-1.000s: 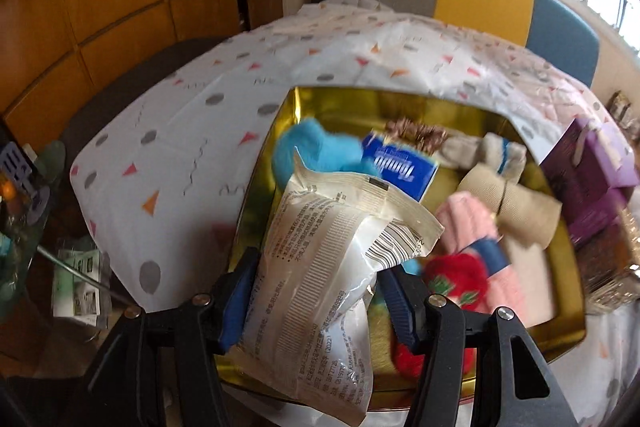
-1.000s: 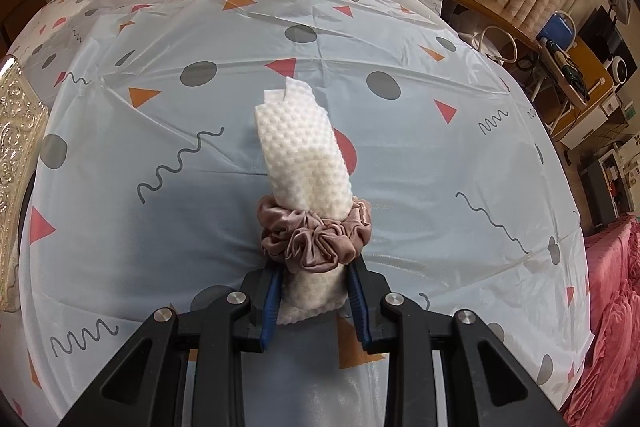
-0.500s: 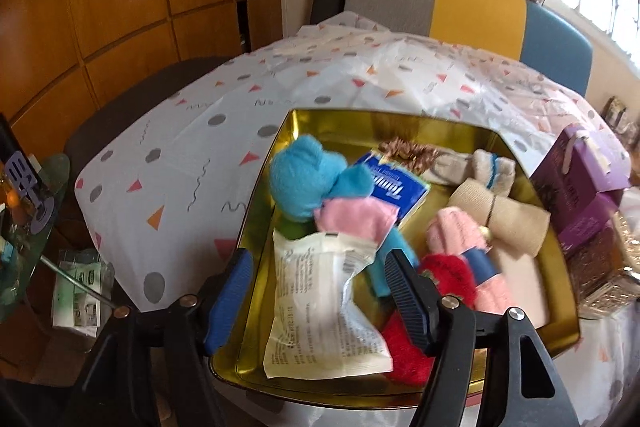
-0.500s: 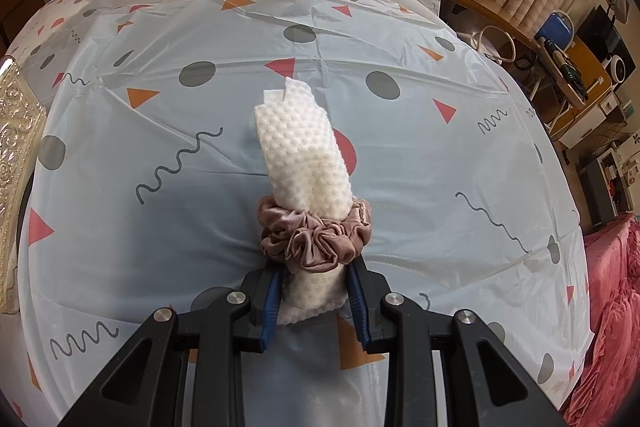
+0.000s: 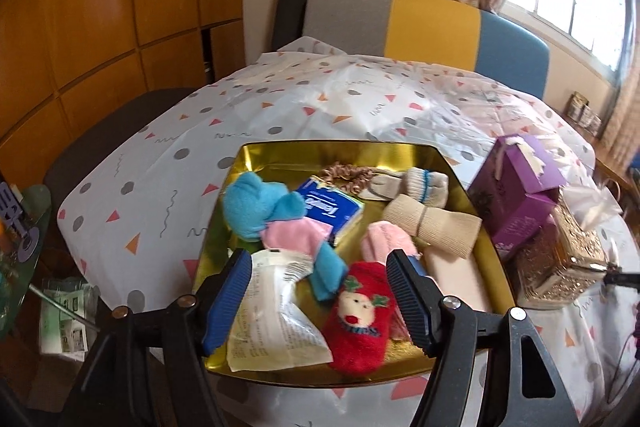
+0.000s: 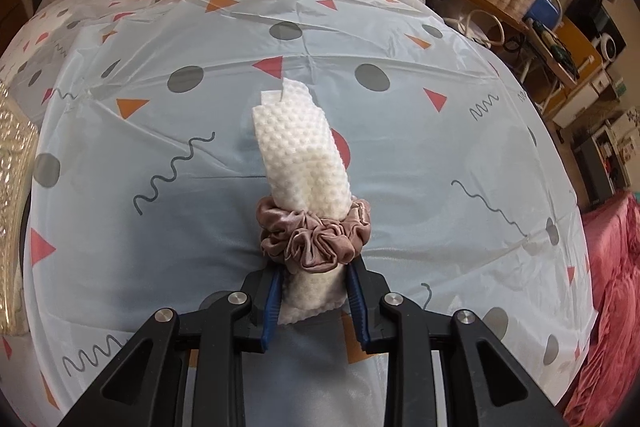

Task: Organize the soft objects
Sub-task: 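Carry the snack bag into the gold tray and release it with the left tool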

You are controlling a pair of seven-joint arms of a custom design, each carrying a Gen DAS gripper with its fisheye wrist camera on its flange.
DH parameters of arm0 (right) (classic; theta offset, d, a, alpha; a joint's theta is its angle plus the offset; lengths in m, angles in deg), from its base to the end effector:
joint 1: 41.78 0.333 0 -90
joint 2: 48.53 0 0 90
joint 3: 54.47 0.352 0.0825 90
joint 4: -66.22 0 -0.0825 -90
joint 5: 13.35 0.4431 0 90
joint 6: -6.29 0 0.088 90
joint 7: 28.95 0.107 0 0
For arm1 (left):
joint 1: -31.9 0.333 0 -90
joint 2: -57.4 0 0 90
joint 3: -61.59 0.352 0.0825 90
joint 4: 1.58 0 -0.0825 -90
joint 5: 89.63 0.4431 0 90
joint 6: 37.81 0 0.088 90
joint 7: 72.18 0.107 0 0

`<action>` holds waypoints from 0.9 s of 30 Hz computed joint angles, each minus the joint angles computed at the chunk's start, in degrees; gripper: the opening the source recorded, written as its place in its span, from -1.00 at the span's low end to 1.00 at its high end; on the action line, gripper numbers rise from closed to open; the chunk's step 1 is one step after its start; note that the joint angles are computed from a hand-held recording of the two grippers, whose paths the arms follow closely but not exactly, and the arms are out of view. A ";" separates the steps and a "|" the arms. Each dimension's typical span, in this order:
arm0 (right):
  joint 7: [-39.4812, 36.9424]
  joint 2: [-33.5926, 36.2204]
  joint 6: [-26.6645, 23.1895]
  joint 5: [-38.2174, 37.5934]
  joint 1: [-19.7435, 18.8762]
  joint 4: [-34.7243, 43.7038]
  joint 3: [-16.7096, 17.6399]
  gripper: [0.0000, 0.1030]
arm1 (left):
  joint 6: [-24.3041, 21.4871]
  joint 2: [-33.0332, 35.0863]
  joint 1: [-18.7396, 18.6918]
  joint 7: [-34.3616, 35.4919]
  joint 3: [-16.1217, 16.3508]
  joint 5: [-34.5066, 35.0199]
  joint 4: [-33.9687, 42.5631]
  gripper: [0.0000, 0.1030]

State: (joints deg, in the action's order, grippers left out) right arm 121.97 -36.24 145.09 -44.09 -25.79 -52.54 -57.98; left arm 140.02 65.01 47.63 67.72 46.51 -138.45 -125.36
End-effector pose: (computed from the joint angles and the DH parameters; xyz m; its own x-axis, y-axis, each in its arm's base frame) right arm 0.6309 0.1384 0.3372 -0.4633 -0.8736 0.1487 -0.8450 0.3849 -0.3713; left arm 0.6333 0.0744 0.4091 -0.0204 -0.9990 0.0396 -0.6757 -0.0154 -0.7370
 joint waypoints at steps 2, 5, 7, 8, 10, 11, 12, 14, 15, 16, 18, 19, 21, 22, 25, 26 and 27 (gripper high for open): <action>1.08 -0.03 -0.14 0.79 0.07 0.07 0.07 -0.45 | -0.84 -0.33 0.25 1.34 -0.53 -1.26 -0.15 0.37; 0.59 0.22 -0.24 1.63 0.21 0.49 0.38 -0.45 | -1.89 -0.81 -0.29 4.59 -0.46 -4.08 -0.42 0.37; -0.34 0.34 0.20 2.75 0.23 0.72 0.69 -0.45 | -2.31 -1.07 -1.06 7.36 -0.06 -6.52 -0.55 0.37; -0.74 0.35 0.64 3.25 0.28 0.71 0.80 -0.45 | -2.60 -1.19 -1.55 8.50 0.28 -7.45 -0.64 0.37; -1.04 0.59 1.21 3.91 0.59 0.91 0.93 -0.45 | -3.26 -1.52 -2.61 10.17 1.15 -9.06 -0.93 0.37; -1.11 0.67 1.48 4.19 0.78 0.98 0.97 -0.45 | -3.58 -1.62 -3.20 10.67 1.66 -9.45 -1.05 0.38; -1.34 0.79 1.74 4.49 0.94 1.08 1.02 -0.45 | -3.94 -1.70 -3.79 11.01 2.17 -9.47 -1.20 0.38; -1.10 1.15 1.56 4.52 1.54 1.53 0.98 -0.45 | -4.38 -1.82 -4.74 11.42 3.03 -9.67 -1.49 0.38; -0.88 1.32 1.45 4.49 1.84 1.76 0.95 -0.45 | -4.72 -1.83 -5.15 11.26 3.45 -9.39 -1.58 0.38; -0.92 1.49 1.62 4.60 2.03 1.93 0.97 -0.45 | -5.09 -1.80 -5.52 10.80 3.88 -8.77 -1.66 0.38; -0.98 1.90 1.58 4.51 2.53 2.39 0.94 -0.45 | -5.02 -1.66 -6.08 10.03 4.40 -7.68 -1.87 0.38; -0.65 2.17 1.20 4.14 2.90 2.78 0.82 -0.45 | -5.17 -1.57 -6.25 9.47 4.61 -6.85 -1.95 0.38; 0.16 2.43 1.42 3.90 3.29 3.10 0.62 -0.45 | -5.36 -1.49 -6.16 9.41 4.64 -6.69 -1.97 0.38; 0.49 2.42 1.75 4.02 3.32 3.10 0.51 -0.45 | -5.26 -1.48 -6.02 10.02 4.53 -7.17 -1.98 0.38; 3.18 1.84 2.85 3.80 3.50 3.06 -0.12 -0.46 | -4.54 -1.09 -5.61 11.57 4.31 -8.49 -1.77 0.38; 4.20 1.56 3.59 3.07 3.56 3.13 -0.35 -0.46 | -4.74 -0.89 -5.51 11.11 4.44 -8.21 -1.63 0.38; 4.30 1.24 4.44 2.81 3.38 3.31 -0.36 -0.46 | -4.94 -0.64 -5.49 9.98 4.70 -7.29 -1.46 0.38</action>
State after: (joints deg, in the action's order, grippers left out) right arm 126.27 -35.00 149.53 -41.27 -22.41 -49.23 -58.34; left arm 135.08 64.37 42.13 77.70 51.21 -145.74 -126.83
